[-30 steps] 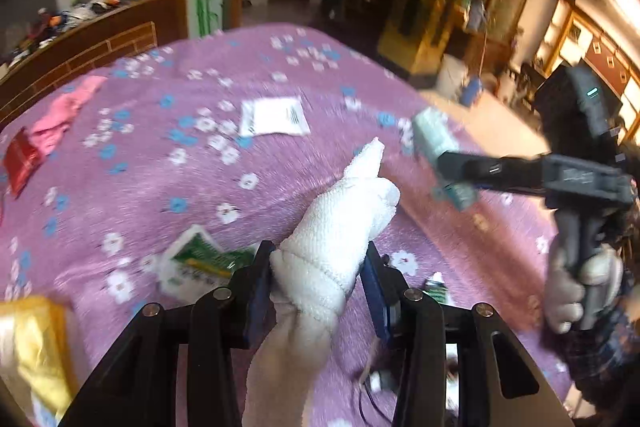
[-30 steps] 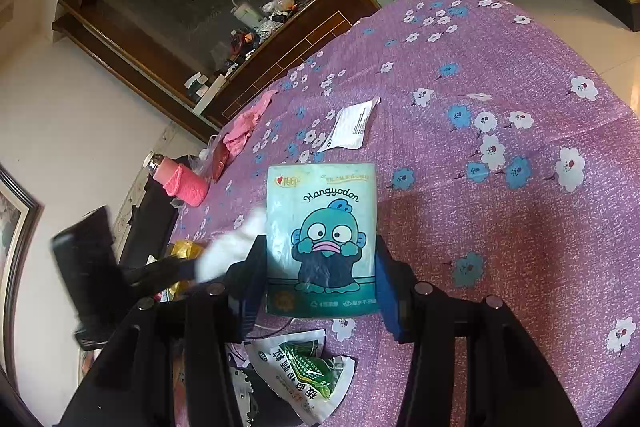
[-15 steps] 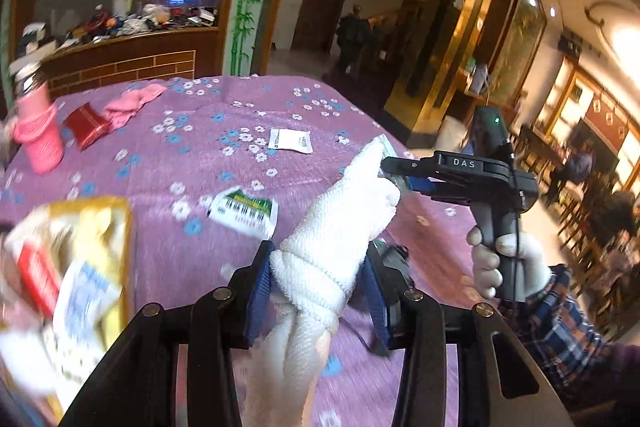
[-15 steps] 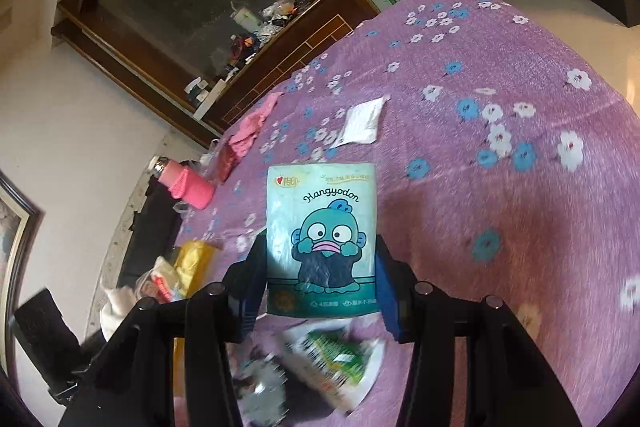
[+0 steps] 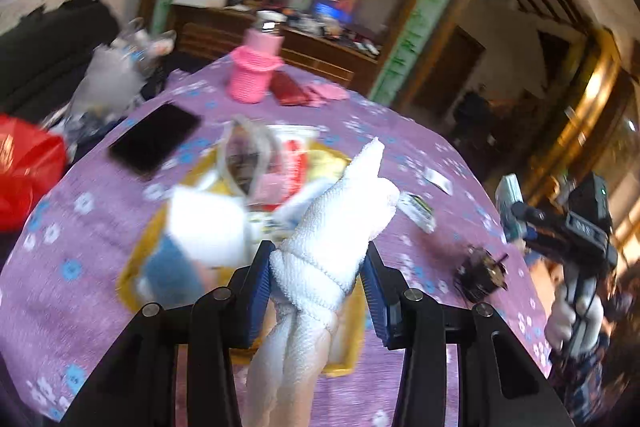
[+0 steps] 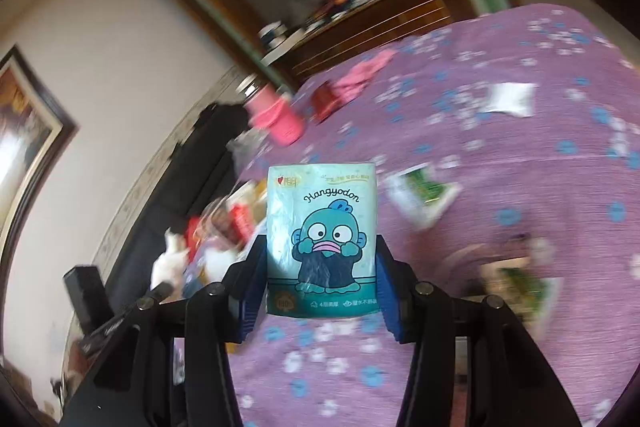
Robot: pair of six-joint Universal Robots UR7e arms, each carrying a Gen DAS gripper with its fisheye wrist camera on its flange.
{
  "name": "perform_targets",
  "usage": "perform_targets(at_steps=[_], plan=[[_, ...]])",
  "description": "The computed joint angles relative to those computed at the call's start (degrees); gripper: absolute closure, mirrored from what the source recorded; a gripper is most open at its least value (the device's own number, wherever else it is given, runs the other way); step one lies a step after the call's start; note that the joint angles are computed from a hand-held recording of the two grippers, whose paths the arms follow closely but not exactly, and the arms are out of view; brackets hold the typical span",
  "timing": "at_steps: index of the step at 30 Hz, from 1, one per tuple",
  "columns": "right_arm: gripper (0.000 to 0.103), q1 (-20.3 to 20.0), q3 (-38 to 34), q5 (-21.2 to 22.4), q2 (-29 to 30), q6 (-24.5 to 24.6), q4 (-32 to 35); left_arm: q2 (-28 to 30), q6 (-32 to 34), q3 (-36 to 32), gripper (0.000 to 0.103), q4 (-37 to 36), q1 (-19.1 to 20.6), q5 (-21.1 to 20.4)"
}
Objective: Organize soft objects
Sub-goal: 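Carry the towel into the box with the left tool while the right tool carries the tissue pack in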
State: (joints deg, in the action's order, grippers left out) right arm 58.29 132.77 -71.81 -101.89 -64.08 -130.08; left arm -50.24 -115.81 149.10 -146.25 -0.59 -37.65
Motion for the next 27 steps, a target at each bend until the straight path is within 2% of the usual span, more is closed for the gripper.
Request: perform_targets(at_steps=[3,9,10,12,15,19,27], plan=[[0.054,3.07,3.09,-2.28,0.86,0.43,-1.96,-0.02,-3.63,1.76,0.058,-0.14,-0.14,-0.65],[0.054,9.4,9.08,-7.24,5.33,2.48,-8.02,4.18,-4.08,3.48,0.058,-9.11,2.23,0.01],[0.054,10.95,10.1,-8.39,7.07,3.41,-10.23,4.86,-3.61,3.5,0.058,-10.62,3.59,0.62],[0.054,12.92,11.14,-9.76,9.53,4.67,-13.45,4.33,-5.0,4.75,0.058,-10.73,3.66,0.71],[0.054,15.9,13.27,-12.65,14.83,6.74,-21.73,5.13,-4.87,5.41,0.058,-13.4,5.63,1.44],[0.054,17.92,13.89,-15.73,20.44,8.47,-28.49,6.15,-4.83,6.47,0.057,-16.87,6.94,2.08],[0.054,21.0,15.16,-20.68,27.72,9.2,-40.04,6.88,-3.92,6.65,0.057,-18.33,8.07,2.71]])
